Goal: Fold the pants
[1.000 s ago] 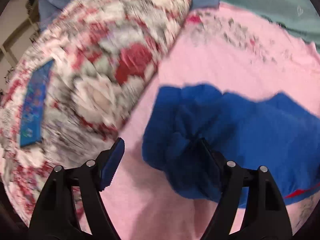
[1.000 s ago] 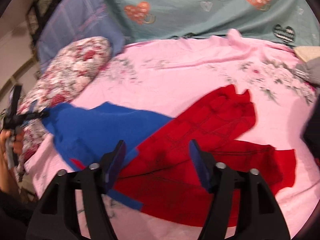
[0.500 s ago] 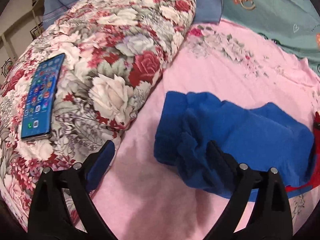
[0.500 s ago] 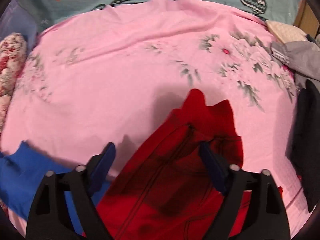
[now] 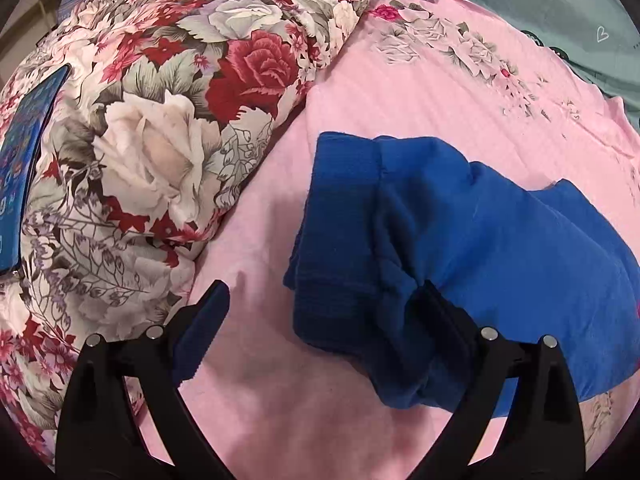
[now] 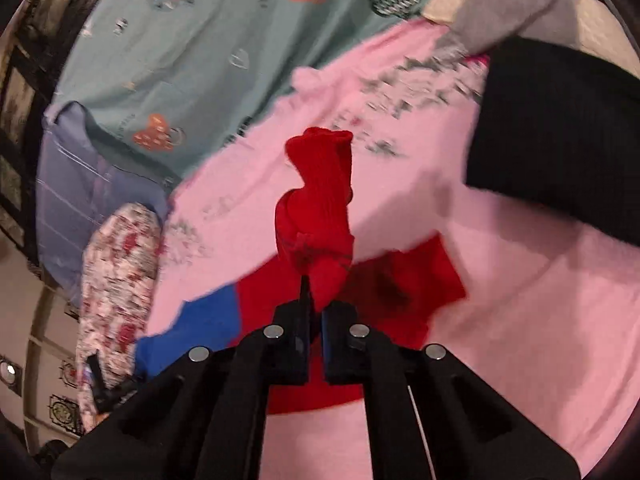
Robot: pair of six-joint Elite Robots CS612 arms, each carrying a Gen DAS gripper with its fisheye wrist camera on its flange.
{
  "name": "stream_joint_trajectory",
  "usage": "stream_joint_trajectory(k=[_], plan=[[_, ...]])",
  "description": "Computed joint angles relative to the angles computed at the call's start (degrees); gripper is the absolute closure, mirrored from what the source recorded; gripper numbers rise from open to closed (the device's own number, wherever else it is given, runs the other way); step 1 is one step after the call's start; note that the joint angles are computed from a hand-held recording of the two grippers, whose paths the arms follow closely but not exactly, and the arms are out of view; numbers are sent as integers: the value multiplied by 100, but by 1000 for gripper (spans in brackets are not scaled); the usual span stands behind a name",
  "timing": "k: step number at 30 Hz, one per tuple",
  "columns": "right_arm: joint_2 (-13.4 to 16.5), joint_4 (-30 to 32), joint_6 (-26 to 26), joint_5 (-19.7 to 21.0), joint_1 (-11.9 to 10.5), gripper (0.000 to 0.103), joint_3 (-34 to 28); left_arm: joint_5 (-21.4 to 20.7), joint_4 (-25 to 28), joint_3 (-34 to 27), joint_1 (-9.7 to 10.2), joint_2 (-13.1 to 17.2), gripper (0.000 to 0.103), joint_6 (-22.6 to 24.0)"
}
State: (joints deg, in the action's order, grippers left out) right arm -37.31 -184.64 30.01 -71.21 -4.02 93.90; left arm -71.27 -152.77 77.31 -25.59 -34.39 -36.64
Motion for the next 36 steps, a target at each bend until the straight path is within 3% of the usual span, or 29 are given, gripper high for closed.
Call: stream_joint_trajectory(k=[2,3,4,5,10,14,17,19,22,26,30,32,34,35,36], plan=[[95,482,153,-90,-10,79,-27,17,-67,78,-5,-54,7,-24],[72,364,183,-135,-26,75,21,20,-88,109,-3,-77,7,-43],[44,269,157,-373,15,58,51,21,-100,148,-1,-104,7,-81],[7,166,45,-618,61,54,61,14,-116,178,3,-125,7,-125],[46,-411,-188,-778,103,43,-54,-42,-176,258,3,-168,7,-283],[196,566,-174,-958,144,45,-367,23,122,170,0,-141,7,-243],[217,526,-187,-1209,186,47,-339,55,211,193,-8,-197,7,-257],[174,614,-226,-1588,245,41,-332,30,114,292,-10,-278,7,-287],[65,174,-340,-2006,345,41,-208,-186,-15,447,13,-391,7,-441],[-22,-569,-1025,-2518,554,36,-168,-732,-63,544,78,-449,7,-739],[23,-898,-1296,-2062,603,33,-237,-1813,-293,504,232,-370,9,-1002],[73,-952,-1389,-1801,618,33,-291,-2093,-333,445,273,-318,10,-1126],[93,-930,-1462,-1591,640,33,-319,-2276,-335,337,304,-248,21,-1168],[112,-900,-1525,-1453,643,33,-347,-2333,-235,267,313,-219,37,-1194],[109,-899,-1589,-1380,653,33,-332,-2413,-216,235,320,-198,46,-1245]])
